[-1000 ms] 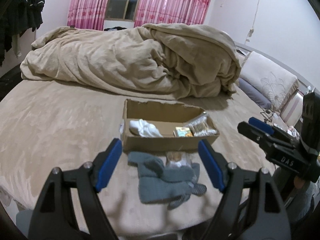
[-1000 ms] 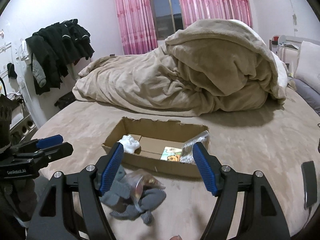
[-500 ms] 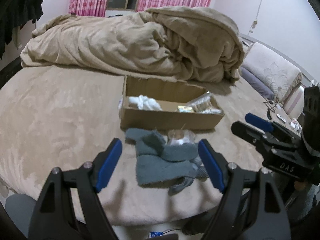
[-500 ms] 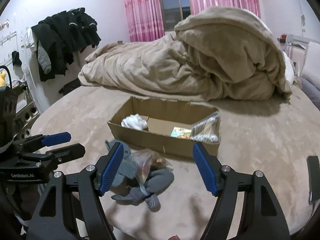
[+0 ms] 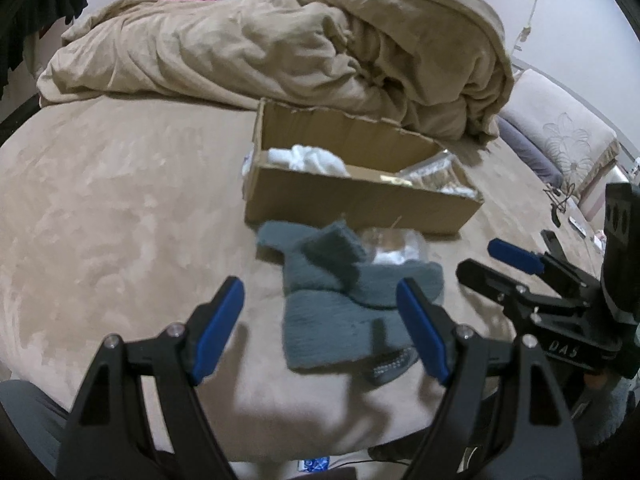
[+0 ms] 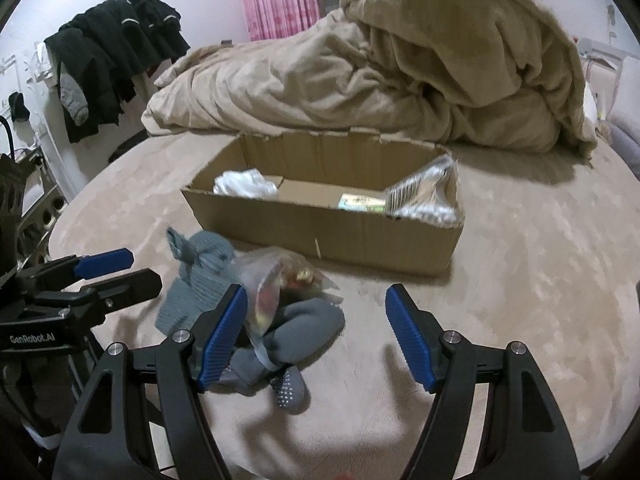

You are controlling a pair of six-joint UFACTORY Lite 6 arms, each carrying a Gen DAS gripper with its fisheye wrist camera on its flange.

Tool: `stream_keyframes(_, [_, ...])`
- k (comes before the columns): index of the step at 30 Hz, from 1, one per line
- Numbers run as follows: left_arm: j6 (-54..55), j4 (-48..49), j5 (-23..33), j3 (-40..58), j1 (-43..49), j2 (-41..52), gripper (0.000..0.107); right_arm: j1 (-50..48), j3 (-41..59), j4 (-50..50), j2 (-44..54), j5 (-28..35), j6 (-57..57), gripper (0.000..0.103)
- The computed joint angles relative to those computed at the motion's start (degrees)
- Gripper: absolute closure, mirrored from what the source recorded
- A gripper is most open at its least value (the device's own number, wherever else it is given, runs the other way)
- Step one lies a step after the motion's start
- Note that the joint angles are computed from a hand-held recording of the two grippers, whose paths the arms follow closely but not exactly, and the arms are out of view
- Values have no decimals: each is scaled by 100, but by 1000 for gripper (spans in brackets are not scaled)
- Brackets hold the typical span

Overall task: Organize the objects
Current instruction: 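Grasp a grey glove with the left tool while the right grasps a grey dotted sock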

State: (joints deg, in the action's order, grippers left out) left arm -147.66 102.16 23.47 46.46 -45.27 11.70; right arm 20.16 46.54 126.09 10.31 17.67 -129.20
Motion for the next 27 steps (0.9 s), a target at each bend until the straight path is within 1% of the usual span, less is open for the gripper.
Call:
stream_keyframes(4, [-772,761,-161,89,154,325,27,44,131,-200,310,37,169,28])
stream_keyframes(8, [-1523,1598,-340,334,267,809,27,214,271,-165,626,-30,25,29])
stream_keyframes(10, [-2105,2230,-483,447,404,1082,27,255,363,110,819,-101,-227,29])
stream_keyframes(12, [-2659,2808,-636,549,556,1336,27,171,465,-108,993,-13,-3,28])
stream_keyframes(13, [-2911,3082,-625,576,599,1441,27,128,515,-238,1079,58,124,27])
stream_keyframes(14, [-2931,3116,-564,575,587,1489,27,116,546,-226,1147,92,94,27])
stream_keyframes(15, [-2717,2910,-498,606,554,1542,27,127,571,-128,1224,107,-32,27])
stream_keyframes(17, [-2475,2726,-447,648,517,1596,28,79,686,-404,1414,167,224,27])
stream_keyframes(18, [-2482,2744,-426,637,503,1590,28,40,735,-619,1489,202,437,27])
stream_keyframes(22, [-2689,2953,-290,513,449,1538,30,39,703,-583,1497,254,333,27])
stream_keyframes(23, [-2671,2952,-275,505,433,1526,35,62,687,-508,1494,243,236,29])
stream_keyframes(24, [-2637,2937,-253,474,396,1486,38,79,653,-413,1483,243,105,37])
stream_keyframes(25, [-2715,3046,-227,426,371,1434,47,97,580,-423,1433,298,64,43])
stream_keyframes(26, [-2819,3160,-213,378,343,1393,53,92,536,-555,1402,377,148,51])
stream_keyframes(27, [-2745,3072,-192,357,298,1369,54,94,515,-618,1387,403,163,54])
